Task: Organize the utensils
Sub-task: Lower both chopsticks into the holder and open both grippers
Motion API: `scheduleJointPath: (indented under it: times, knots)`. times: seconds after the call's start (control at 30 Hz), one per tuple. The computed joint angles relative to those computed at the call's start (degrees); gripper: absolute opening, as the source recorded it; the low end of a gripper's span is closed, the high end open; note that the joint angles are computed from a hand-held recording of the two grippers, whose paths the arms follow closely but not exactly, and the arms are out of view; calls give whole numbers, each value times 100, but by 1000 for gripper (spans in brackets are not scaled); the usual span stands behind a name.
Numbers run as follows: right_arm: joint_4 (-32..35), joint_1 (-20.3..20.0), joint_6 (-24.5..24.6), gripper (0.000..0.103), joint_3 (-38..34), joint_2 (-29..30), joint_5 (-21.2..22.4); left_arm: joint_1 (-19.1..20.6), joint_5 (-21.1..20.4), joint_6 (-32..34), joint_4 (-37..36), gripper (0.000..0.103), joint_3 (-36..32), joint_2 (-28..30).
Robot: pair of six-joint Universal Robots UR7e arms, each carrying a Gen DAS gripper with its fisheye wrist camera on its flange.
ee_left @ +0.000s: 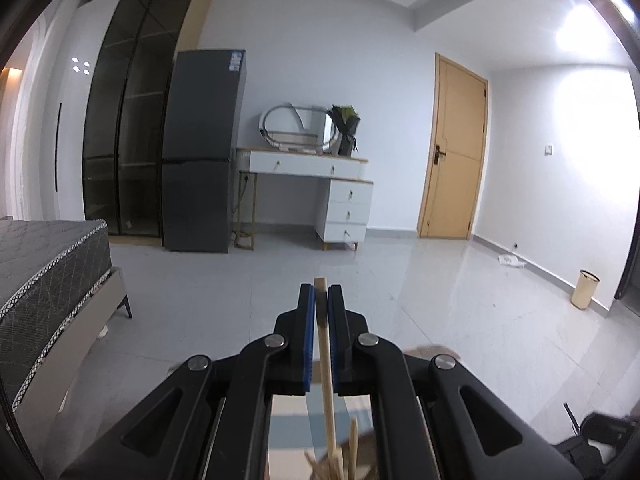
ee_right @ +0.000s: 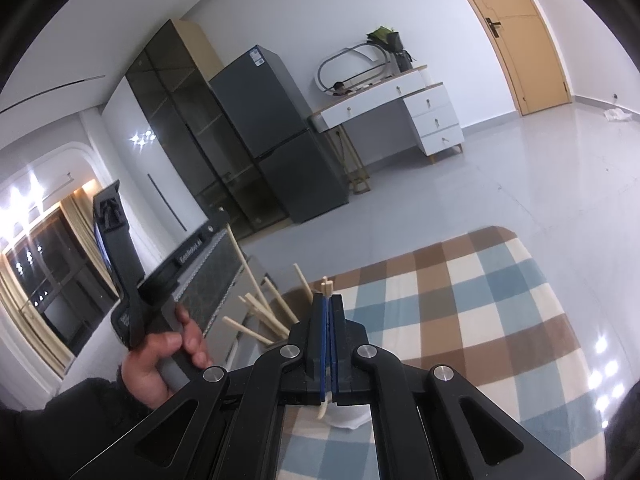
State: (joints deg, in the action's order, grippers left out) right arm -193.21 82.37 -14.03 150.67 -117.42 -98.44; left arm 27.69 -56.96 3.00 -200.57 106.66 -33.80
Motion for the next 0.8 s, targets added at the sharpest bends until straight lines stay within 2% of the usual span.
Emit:
scheduleJointPath:
  times: [0.17, 0.2, 0.23, 0.27, 0.37, 0.43, 0.5, 0.53, 0.6, 0.67, 0.73, 0.8]
  knots:
    - [190, 207, 32, 3, 67, -214, -166, -7, -267, -485, 960, 2, 250, -344]
    - [338, 226, 52, 3, 70, -307, -148, 9, -432, -659, 1287, 2, 293, -449]
    - [452, 257, 55, 3, 78, -381, -158, 82, -808, -848, 1853, 2, 292, -581]
    - [439, 315, 54, 3, 86, -378, -236, 117, -1015, -979, 2273, 3, 277, -664]
    - [494, 477, 41, 3, 173, -482, -453, 185, -1476, -1383, 3150, 3, 262, -849]
    - [536, 550, 51, 7, 215, -520, -575, 97, -1412, -1646, 3518, 3, 302, -945]
    - [635, 680, 116, 17, 263, -605, -753, -28, -1344, -1769, 3727, 6, 379, -1060]
    - [672, 693, 139, 18, 288, -666, -757, -135, -1243, -1881, 3840, 12, 440, -1148]
    - [682, 884, 191, 30, 344, -768, -909, -352, -1064, -2145, 3769, 31, 675, -1371]
    - [598, 1187, 192, 41, 371, -770, -1168, -532, -764, -2299, 3384, 64, 981, -1564]
    - [512, 1495, 178, 51, 386, -780, -1359, -788, -304, -2522, 3073, 80, 1215, -1751]
    - [389, 1818, 160, 71, 395, -746, -1588, -1052, 345, -2822, 3169, 84, 1387, -1973]
